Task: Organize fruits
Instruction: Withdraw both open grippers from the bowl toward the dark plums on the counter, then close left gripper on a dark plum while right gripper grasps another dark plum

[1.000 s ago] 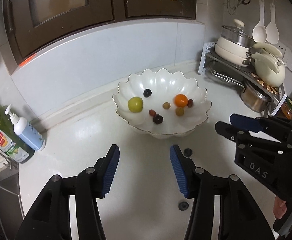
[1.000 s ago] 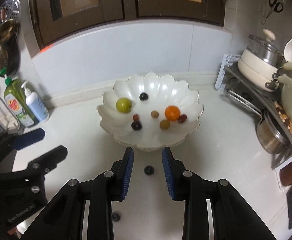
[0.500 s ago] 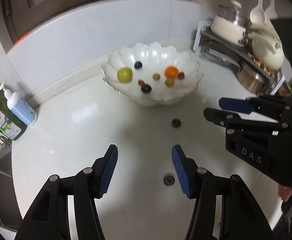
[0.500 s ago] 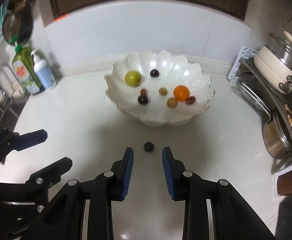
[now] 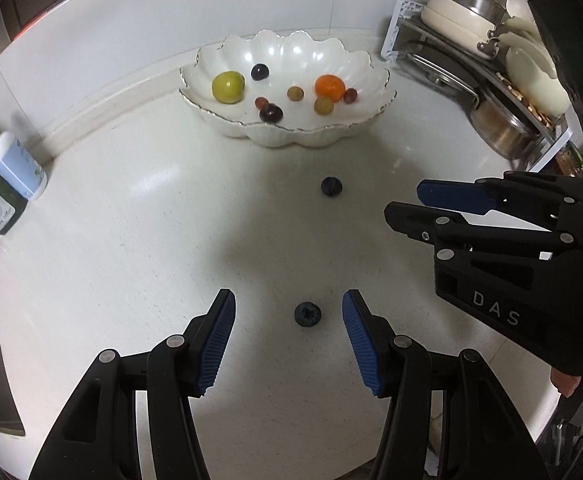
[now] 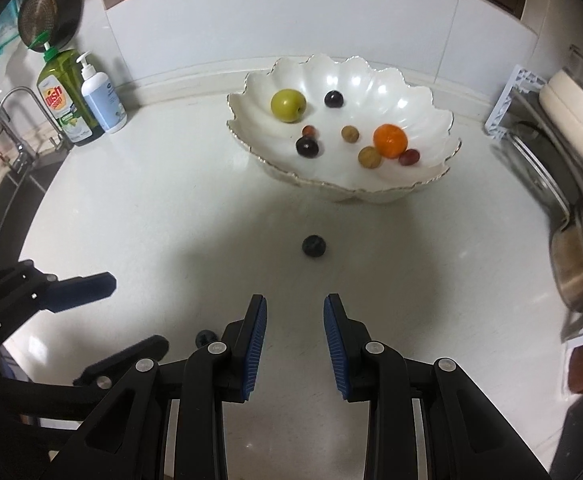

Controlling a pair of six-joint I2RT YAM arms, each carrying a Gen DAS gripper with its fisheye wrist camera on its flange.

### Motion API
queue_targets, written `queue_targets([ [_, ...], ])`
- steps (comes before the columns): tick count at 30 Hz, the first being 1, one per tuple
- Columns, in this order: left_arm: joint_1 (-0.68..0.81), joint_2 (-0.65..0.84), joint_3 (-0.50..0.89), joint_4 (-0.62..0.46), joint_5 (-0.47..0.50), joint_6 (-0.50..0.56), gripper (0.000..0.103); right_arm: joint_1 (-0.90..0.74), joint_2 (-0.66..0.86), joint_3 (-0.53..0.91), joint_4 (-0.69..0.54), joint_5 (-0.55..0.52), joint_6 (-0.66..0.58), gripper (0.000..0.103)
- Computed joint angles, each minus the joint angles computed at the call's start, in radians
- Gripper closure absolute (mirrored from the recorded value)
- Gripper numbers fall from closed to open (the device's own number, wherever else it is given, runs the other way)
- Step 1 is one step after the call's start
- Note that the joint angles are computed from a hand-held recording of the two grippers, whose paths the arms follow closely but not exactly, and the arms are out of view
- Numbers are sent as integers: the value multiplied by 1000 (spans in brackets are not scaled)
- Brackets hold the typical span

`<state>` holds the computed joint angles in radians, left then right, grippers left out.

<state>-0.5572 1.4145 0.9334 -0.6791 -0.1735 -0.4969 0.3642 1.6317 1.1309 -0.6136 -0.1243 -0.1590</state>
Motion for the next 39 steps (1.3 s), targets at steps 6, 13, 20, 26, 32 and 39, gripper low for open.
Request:
queue_targets([
  [6, -29, 13, -57, 53, 8, -35, 49, -9, -15, -68, 47, -25, -2, 72],
  [13, -37, 31, -134, 171, 34, -48, 49, -21, -5, -135, 108, -52, 26, 72],
  [20, -30, 86, -176, 265, 31, -59, 54, -31, 41, -162, 147, -50, 55, 72],
  [26, -38, 145, -178, 309, 5, -58, 57, -27, 61, -167, 166, -37, 56, 72],
  [32, -31, 196, -169, 342, 20, -53, 63, -32, 74, -169, 172, -37, 65, 72],
  [39, -31, 220, -162, 363, 19, -46, 78, -39, 102, -149, 152, -51, 76, 72],
])
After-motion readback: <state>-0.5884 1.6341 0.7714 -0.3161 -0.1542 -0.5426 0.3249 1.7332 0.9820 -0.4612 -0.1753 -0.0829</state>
